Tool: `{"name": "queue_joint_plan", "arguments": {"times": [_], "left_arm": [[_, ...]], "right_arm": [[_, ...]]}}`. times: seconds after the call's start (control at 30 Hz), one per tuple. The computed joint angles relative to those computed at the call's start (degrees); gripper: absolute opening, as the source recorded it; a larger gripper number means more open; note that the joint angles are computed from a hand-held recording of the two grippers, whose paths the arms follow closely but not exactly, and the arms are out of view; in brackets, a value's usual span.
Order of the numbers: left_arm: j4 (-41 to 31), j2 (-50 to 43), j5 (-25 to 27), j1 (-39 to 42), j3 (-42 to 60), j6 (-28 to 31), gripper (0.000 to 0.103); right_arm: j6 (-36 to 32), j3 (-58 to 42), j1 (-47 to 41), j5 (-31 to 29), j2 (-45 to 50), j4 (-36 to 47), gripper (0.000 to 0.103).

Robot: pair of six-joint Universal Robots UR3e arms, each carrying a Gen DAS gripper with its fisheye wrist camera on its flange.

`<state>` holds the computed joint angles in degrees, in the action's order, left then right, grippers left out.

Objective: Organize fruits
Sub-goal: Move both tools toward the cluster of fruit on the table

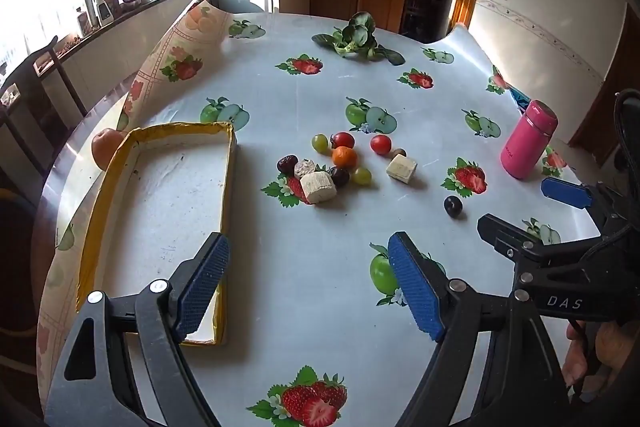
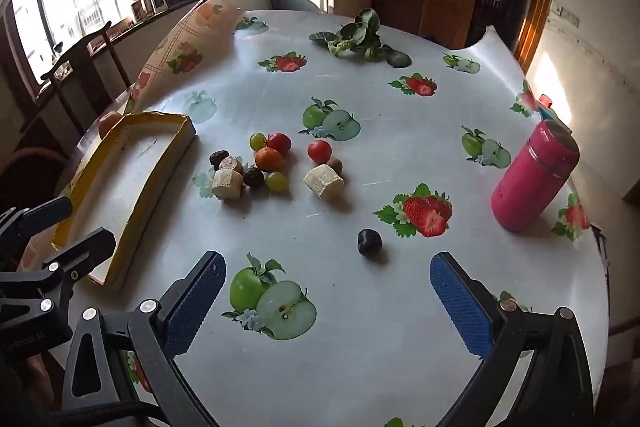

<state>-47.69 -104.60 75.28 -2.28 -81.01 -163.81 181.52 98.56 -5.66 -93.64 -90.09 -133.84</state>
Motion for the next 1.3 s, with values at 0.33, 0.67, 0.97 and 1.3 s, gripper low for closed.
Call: {"name": "queue_joint_plan", "arguments": {"times": [0.33,0.67,0.97,1.3], "left_arm": [[1.5,1.2,0.3,0.2,0.0,-0.4,0.082],[-3.5,-1.1,-0.2,0.1,3.3,-1.2,0.082],[-5.6,-3.4,-1.8,1.1,5.0,-1.7,0.082],[-8.3,-11.8,-2.3,-0.5,12.5,-3.1,0.082]], "right_arm": [[-2.3,1.0,0.8,0.5,-2.1,-0.6,0.103],[-3.3,4.9,-2.2,5.4,-4.8,-0.9,0.103],[-3.5,7.9,-5.6,7.9,-5.9,-0.9,0.101],[-3.6,9.0,-9.3,11.7,-2.7,-1.5,0.095]]}}
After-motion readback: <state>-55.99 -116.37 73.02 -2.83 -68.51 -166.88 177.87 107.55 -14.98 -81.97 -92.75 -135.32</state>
